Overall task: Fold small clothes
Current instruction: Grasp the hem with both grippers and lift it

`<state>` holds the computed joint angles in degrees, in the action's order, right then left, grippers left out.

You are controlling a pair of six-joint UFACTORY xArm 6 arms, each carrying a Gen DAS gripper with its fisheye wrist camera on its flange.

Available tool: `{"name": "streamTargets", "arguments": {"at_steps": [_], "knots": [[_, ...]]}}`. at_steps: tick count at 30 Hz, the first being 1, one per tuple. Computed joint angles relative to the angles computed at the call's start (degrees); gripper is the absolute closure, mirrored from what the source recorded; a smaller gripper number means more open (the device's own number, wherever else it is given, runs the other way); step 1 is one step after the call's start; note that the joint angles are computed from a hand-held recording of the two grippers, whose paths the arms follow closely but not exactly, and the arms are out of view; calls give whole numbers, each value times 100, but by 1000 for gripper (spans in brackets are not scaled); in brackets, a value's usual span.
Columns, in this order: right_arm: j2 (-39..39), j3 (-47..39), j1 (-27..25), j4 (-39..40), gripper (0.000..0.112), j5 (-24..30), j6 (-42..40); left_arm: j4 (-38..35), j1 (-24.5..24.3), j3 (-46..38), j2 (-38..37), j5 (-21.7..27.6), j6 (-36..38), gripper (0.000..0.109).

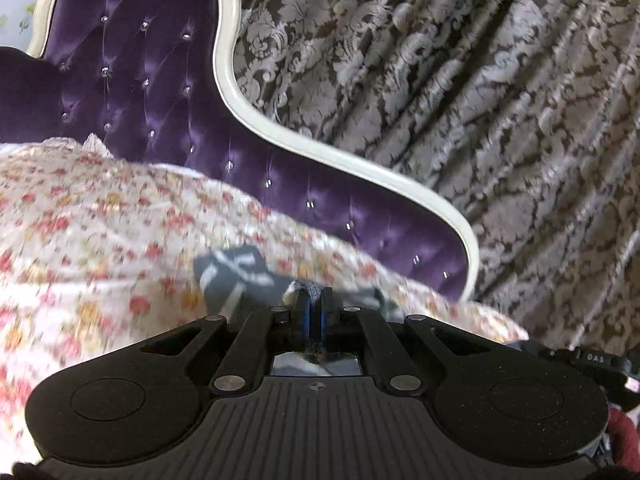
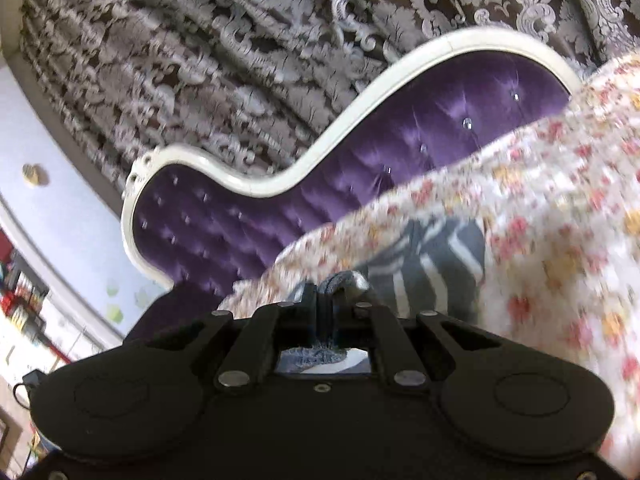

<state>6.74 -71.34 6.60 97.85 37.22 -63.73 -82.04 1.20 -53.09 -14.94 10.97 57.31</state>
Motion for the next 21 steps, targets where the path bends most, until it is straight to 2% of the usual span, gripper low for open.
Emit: {"name": "streamTargets", "arguments": {"at_steps": [6, 16, 21], "knots": [[1192, -1358, 164, -140, 100, -439, 417, -38, 110, -1065, 1188, -113, 16, 104], [3097, -3382, 426, -1893, 100, -993, 2302, 2324, 232, -2351, 2902, -29, -2317, 104], [3662, -3968, 489, -2779, 99, -1076, 3161, 3056, 313, -2675, 3363, 45, -3072, 104]]}}
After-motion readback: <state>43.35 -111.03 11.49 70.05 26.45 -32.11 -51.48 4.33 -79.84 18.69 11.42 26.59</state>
